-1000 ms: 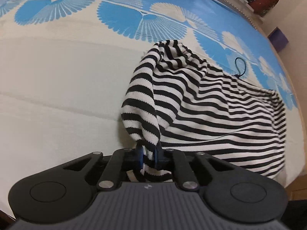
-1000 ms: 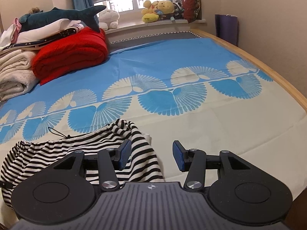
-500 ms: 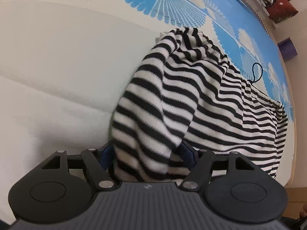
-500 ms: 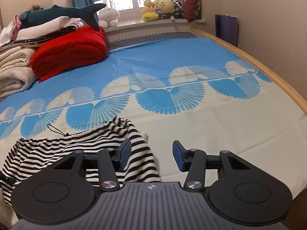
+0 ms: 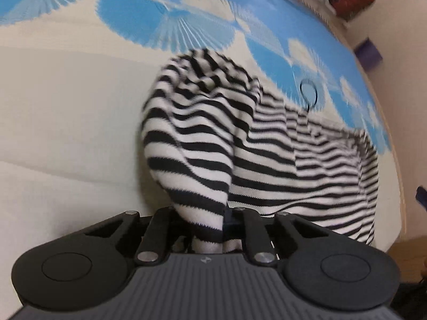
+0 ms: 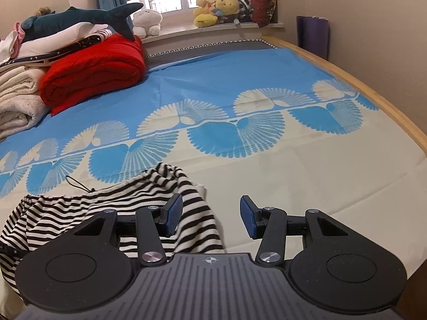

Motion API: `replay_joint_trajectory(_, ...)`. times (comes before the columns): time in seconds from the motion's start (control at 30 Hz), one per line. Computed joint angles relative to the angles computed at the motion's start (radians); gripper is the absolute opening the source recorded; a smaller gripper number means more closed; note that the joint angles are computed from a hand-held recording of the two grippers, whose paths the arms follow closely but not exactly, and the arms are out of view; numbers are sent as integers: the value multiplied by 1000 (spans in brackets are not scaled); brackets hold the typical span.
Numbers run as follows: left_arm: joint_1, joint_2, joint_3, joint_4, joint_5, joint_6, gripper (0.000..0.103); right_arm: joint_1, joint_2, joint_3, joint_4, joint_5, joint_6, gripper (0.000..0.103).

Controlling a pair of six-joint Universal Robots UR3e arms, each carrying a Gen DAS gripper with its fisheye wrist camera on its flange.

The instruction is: Fold small clothes

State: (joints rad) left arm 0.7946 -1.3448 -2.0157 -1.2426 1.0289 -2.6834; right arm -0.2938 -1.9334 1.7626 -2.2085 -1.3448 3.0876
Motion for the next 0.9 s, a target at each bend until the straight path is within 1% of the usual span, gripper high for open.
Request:
replay_joint_trajectory(0.07,16,55,-4,-2,41,-25,16,31,15,-6,-15,-9,22,50)
replay_joint_trajectory(0.13,5,83,9,-7,138,-42,16,53,26,-11,-26,-9,38,50)
replay_joint_trajectory(0.17,-17,96,11,7,204,-49,16,66,34,-15,-31,-11,47,50)
replay_joint_trajectory(0.23,-58,127,11,41,306,-62,16,89,44,-20,-41,-10,59,50)
replay_joint_trajectory(0.27,-75,149,12,52,337,-60,16,100,48,-23,-47,-8,61,50)
replay_joint_trajectory(0.3,-88,165,22,51,348,-66,16,107,51,-26,-53,-6,63,50)
replay_joint_trajectory(0.4,-100,198,91,-15,319,-84,16,115,58,-44,-51,0,54,50)
replay_joint_trajectory(0.5,-122,212,156,-60,258,-134,16,99,45,-53,-46,22,59,50)
replay_joint_trajectory(0.53,-157,204,159,-38,253,-161,16,86,37,-55,-37,34,64,50)
replay_joint_trajectory(0.63,-210,215,79,56,206,-170,16,57,32,-58,-26,61,92,50)
replay_joint_trajectory(0.7,-284,139,131,69,243,-213,15,52,43,-63,-27,65,114,50)
replay_joint_trajectory(0.77,-281,110,167,71,161,-244,15,52,51,-63,-35,65,122,50)
replay_joint_trajectory(0.8,-298,82,189,73,140,-274,15,56,55,-64,-37,60,121,50)
replay_joint_trajectory(0.83,-329,54,210,80,142,-307,15,57,58,-66,-33,59,117,50)
replay_joint_trajectory(0.9,-435,-14,261,125,169,-381,15,47,55,-68,-23,76,109,50)
